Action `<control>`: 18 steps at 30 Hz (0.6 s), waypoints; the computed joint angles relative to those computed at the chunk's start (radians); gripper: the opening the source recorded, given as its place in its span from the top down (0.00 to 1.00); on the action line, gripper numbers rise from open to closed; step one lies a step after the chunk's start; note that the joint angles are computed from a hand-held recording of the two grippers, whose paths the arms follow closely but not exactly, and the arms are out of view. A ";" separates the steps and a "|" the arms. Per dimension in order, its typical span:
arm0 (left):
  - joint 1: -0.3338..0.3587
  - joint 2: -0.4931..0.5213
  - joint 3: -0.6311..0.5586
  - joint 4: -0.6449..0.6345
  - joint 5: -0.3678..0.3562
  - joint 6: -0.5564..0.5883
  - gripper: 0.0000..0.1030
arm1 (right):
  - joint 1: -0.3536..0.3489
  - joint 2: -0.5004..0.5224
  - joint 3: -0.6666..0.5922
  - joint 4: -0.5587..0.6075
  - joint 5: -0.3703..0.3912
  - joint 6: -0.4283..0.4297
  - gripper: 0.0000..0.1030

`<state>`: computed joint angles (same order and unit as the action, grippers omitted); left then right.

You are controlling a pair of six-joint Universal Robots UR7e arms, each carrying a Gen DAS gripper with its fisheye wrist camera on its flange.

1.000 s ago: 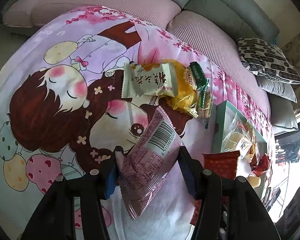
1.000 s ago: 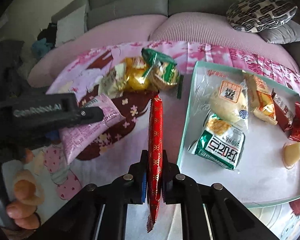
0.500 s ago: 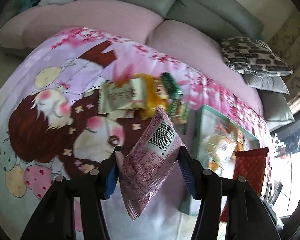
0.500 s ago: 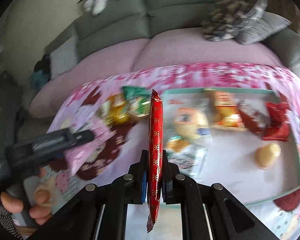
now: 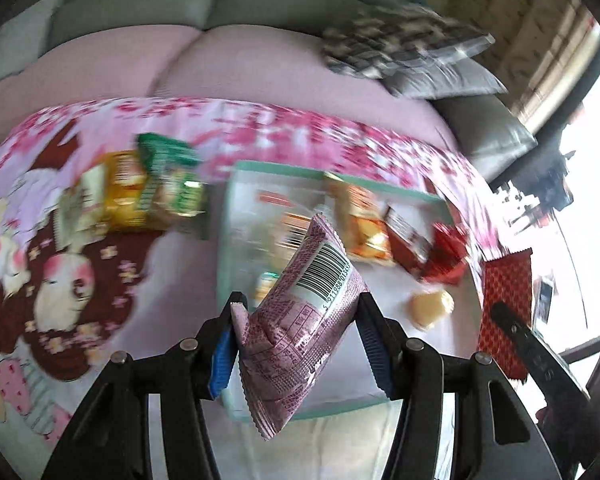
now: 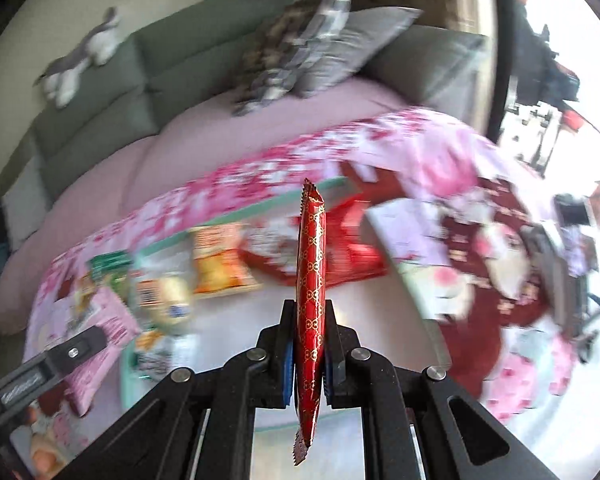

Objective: Organize snacks
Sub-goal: 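Drop the pink bag into the tray with the left gripper while the right carries the red stick over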

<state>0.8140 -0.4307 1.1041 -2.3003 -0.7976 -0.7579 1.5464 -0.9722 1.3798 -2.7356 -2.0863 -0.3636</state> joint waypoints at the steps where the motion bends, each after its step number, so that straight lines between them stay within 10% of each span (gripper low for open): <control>1: -0.001 0.015 -0.019 0.006 -0.010 0.012 0.44 | -0.004 0.004 -0.006 -0.005 -0.023 -0.001 0.89; 18: 0.012 0.167 -0.229 0.152 -0.046 0.064 0.44 | -0.032 0.049 -0.048 -0.017 -0.097 -0.033 0.88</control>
